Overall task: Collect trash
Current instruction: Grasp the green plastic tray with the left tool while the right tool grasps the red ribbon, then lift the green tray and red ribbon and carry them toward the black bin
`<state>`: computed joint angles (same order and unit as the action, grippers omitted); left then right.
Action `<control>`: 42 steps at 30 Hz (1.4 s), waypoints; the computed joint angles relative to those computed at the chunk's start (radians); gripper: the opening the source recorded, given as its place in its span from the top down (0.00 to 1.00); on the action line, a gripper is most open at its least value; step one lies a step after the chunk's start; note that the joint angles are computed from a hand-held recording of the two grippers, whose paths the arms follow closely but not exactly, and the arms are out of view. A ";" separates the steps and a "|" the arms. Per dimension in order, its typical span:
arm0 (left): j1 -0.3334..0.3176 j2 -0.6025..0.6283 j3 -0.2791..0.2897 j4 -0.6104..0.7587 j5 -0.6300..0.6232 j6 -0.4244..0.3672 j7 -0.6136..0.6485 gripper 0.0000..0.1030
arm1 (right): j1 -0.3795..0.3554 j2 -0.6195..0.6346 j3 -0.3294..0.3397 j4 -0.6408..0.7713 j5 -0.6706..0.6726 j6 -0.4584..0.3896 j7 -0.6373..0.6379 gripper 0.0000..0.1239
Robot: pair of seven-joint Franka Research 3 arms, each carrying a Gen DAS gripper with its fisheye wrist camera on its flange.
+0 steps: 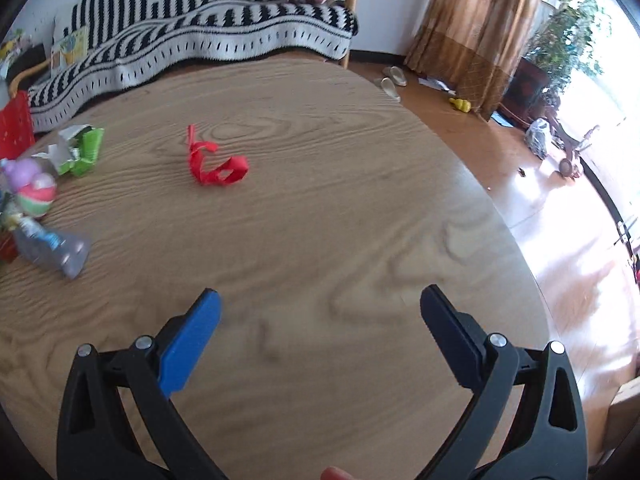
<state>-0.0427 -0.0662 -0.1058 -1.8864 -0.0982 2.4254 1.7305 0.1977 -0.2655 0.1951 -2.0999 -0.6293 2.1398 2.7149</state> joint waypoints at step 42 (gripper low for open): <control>0.017 0.001 0.013 0.002 -0.104 0.019 0.074 0.69 | 0.024 0.194 -0.101 0.138 0.067 0.345 -0.335 0.99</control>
